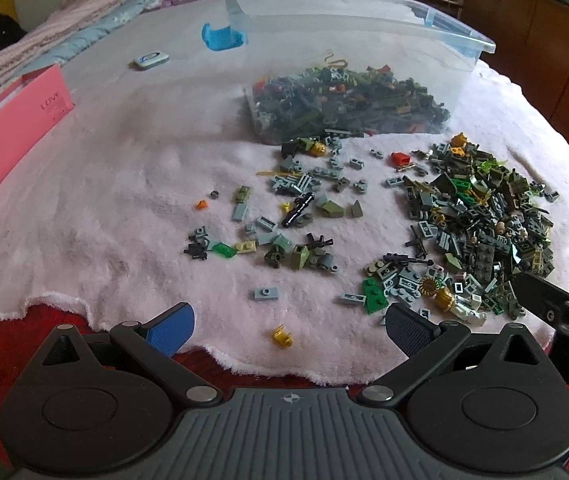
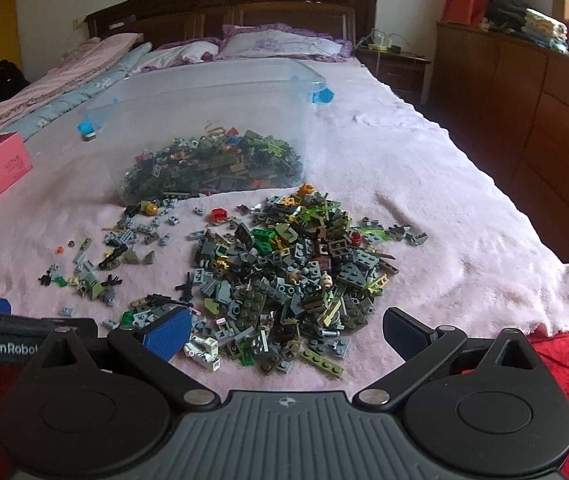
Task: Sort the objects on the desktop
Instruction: 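Move both open grippers down toward the Lego pile in front of the bin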
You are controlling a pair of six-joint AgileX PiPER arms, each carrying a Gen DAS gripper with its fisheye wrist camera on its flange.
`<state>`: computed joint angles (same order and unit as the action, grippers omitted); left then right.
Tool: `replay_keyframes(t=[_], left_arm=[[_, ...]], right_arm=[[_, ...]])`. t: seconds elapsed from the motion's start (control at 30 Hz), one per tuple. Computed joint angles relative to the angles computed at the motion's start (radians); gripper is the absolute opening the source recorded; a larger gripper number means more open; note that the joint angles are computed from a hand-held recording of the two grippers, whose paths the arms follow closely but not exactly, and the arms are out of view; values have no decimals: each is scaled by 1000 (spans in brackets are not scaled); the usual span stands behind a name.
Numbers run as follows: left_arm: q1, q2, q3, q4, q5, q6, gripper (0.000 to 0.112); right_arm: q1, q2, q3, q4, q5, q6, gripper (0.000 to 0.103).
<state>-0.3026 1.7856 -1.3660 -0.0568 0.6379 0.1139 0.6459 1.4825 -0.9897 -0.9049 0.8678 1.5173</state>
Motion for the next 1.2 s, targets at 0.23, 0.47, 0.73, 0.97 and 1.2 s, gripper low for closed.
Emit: replay_keyframes(t=[0.23, 0.47, 0.73, 0.97, 1.2], left_arm=[[6, -13, 41, -29, -39, 71, 103], [18, -21, 72, -66, -55, 147, 103], [38, -38, 117, -85, -95, 210, 103], [62, -23, 108, -62, -99, 199, 102], [116, -7, 93, -137, -84, 261, 92]], right_arm=[[8, -18, 34, 0, -33, -32, 102], [22, -39, 74, -16, -96, -36, 97], [17, -34, 84, -15, -137, -20, 90], [16, -26, 85, -7, -189, -55, 86], [6, -15, 74, 48, -286, -164, 69]])
